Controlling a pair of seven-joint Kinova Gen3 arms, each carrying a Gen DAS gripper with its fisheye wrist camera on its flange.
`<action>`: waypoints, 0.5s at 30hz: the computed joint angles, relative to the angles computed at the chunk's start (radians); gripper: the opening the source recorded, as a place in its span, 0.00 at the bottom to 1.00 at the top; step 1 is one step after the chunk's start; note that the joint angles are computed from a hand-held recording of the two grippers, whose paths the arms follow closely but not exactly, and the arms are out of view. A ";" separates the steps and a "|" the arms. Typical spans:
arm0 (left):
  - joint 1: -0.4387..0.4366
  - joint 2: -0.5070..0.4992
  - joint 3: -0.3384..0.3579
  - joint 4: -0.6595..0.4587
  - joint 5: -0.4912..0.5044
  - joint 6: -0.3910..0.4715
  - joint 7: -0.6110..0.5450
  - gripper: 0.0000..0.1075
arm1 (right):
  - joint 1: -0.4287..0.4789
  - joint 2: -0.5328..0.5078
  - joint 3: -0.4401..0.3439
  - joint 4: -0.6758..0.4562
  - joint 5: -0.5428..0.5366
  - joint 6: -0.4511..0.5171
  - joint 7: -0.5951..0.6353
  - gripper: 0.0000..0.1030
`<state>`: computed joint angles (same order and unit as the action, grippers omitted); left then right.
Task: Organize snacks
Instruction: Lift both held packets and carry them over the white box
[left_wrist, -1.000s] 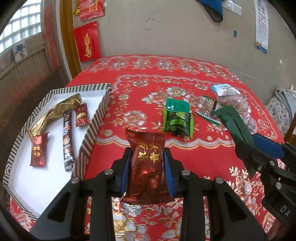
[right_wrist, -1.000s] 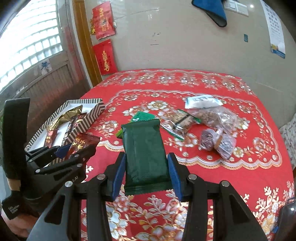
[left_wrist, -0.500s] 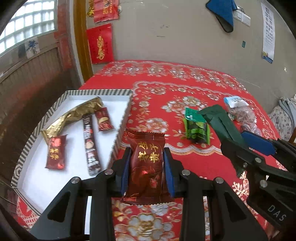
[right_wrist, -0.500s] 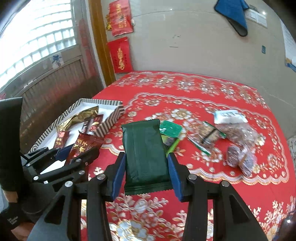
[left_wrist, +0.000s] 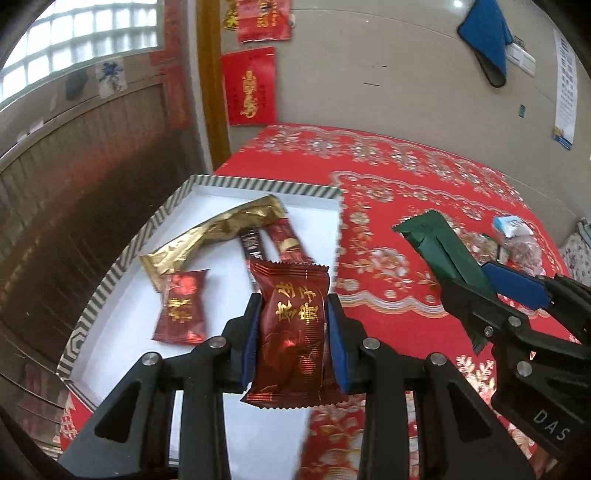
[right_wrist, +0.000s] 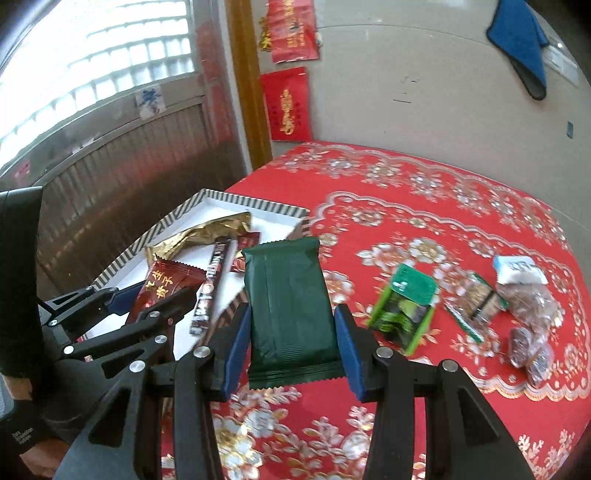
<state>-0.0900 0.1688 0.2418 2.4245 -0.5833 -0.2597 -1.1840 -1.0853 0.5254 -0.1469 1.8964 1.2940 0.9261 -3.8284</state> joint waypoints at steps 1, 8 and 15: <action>-0.008 0.003 -0.003 0.000 -0.005 -0.003 0.001 0.33 | 0.004 0.006 -0.001 -0.012 0.000 -0.004 0.012 0.44; -0.077 0.030 -0.008 -0.016 -0.054 -0.010 0.021 0.33 | 0.013 0.046 0.021 -0.091 -0.025 -0.045 0.116 0.44; -0.147 0.057 0.000 -0.033 -0.086 -0.010 0.024 0.33 | 0.010 0.085 0.059 -0.172 -0.072 -0.090 0.229 0.44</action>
